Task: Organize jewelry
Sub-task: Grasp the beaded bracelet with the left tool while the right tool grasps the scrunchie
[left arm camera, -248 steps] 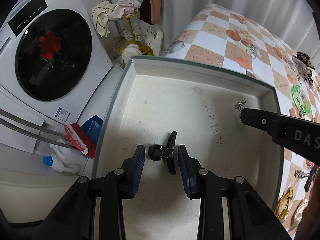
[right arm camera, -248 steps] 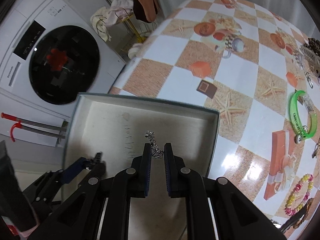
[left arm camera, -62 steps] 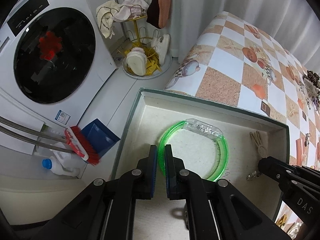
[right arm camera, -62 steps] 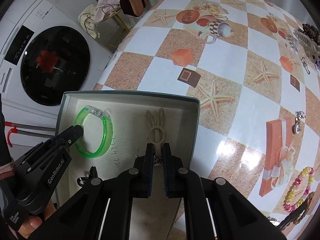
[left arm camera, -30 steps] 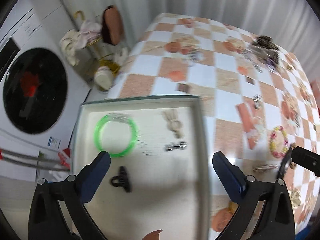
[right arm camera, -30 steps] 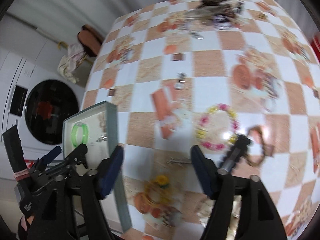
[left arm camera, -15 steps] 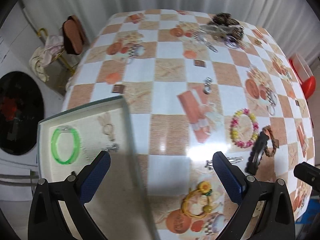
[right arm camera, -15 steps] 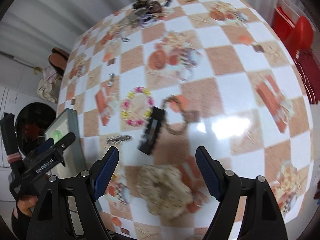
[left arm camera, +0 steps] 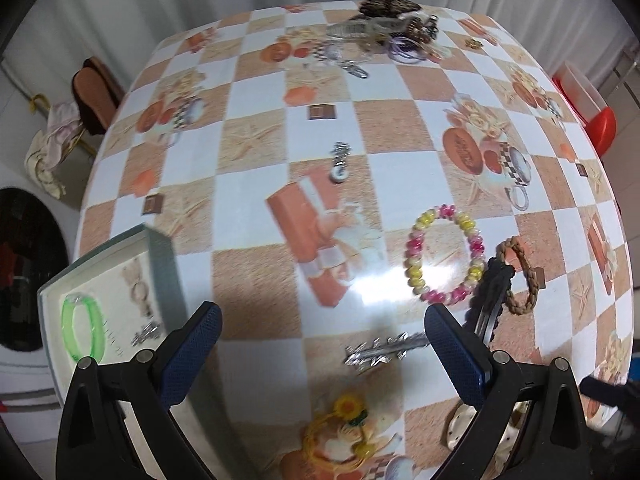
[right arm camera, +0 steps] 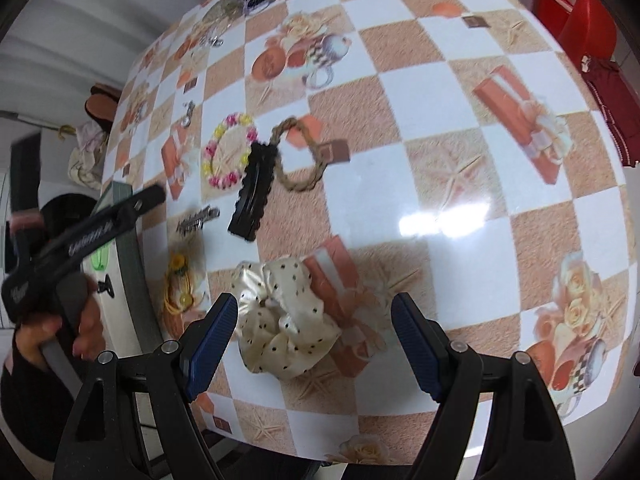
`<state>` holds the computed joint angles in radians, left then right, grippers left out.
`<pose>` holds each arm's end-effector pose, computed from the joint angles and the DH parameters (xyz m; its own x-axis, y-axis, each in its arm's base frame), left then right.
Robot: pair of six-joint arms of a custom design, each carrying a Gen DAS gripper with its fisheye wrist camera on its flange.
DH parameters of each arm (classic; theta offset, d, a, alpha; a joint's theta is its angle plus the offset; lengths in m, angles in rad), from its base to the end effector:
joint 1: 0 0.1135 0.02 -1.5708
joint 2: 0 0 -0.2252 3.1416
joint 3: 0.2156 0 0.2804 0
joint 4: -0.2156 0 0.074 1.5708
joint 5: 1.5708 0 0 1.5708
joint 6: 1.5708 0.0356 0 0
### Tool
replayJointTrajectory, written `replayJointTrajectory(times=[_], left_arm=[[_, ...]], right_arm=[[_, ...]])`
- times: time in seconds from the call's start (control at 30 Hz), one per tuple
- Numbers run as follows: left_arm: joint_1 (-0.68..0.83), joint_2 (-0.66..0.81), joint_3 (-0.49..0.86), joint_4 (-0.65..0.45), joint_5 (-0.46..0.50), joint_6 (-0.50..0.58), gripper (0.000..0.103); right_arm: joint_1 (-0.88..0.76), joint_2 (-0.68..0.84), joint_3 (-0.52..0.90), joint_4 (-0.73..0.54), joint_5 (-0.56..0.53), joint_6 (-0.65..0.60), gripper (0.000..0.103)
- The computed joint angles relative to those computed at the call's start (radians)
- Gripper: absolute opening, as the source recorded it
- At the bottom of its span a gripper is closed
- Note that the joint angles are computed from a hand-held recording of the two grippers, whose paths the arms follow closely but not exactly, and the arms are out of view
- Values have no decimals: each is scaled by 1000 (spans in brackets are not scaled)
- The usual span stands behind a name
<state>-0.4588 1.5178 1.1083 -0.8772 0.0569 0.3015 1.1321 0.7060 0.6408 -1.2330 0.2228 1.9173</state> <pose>0.2806 -0.1408 0.1792 -0.6863 0.6697 -0.2839 0.6914 0.7218 0.0311 0.0730 0.1371 0.1969 -0.6678 0.7364 -0.1087 0.6760 0.6611 0.3255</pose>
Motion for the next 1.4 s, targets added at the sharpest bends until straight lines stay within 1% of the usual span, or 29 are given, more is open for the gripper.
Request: replayJointTrajectory(times=[0.07, 0.1, 0.13, 0.4, 0.43, 0.47, 0.5, 0.67, 0.83, 0.9, 0.93, 0.97, 1.0, 1.03, 1.07, 1.1, 1.17, 1.2, 1.23, 1.27, 1.4], left_arm=[[-21, 22, 9, 12, 0, -7, 102], [-33, 33, 12, 18, -4, -12, 94], [-43, 49, 21, 20, -11, -16, 93], [-108, 139, 56, 60, 0, -47, 92], [-114, 150, 59, 66, 1, -47, 90], [-120, 162, 64, 68, -1, -48, 81], [-129, 186, 78, 63, -2, -49, 78], [-143, 209, 90, 76, 9, -60, 78], [-167, 197, 83, 76, 17, -57, 64], [-179, 195, 83, 73, 18, -59, 56], [-188, 191, 81, 70, 23, -63, 52], [-188, 187, 81, 66, 27, -57, 45], [-193, 184, 78, 66, 28, -55, 38], [-201, 176, 73, 64, 29, -57, 35], [-200, 174, 72, 62, 31, -52, 27], [-199, 173, 71, 61, 34, -50, 13], [-192, 169, 71, 49, 52, -51, 13], [-185, 168, 72, 43, 62, -54, 13], [-175, 163, 71, 37, 73, -57, 13], [-167, 156, 69, 33, 82, -60, 13], [-125, 120, 66, 10, 119, -52, 13]], right_arm=[[-4, 10, -12, 38, -12, -21, 82], [-8, 23, -15, 60, -19, -39, 82], [-10, 33, -15, 72, -23, -53, 82], [-57, 199, 36, 156, -56, -230, 82], [-61, 228, 46, 163, -61, -254, 82], [-66, 254, 56, 168, -66, -272, 82], [-72, 288, 67, 177, -71, -298, 82], [-90, 432, 116, 203, -88, -388, 82], [-84, 564, 201, 169, -60, -451, 81], [-83, 590, 219, 159, -57, -462, 81], [-83, 600, 226, 157, -55, -462, 80], [-81, 610, 234, 151, -53, -459, 75], [-79, 625, 247, 141, -48, -455, 72], [-75, 642, 262, 131, -43, -447, 65], [-74, 647, 270, 123, -39, -438, 59], [-73, 650, 272, 125, -38, -431, 56], [-75, 632, 264, 119, -36, -414, 39], [-80, 599, 239, 115, -36, -414, 33], [-87, 573, 221, 122, -38, -407, 24], [-92, 546, 202, 128, -39, -398, 20], [-97, 380, 126, 121, -10, -330, 16]])
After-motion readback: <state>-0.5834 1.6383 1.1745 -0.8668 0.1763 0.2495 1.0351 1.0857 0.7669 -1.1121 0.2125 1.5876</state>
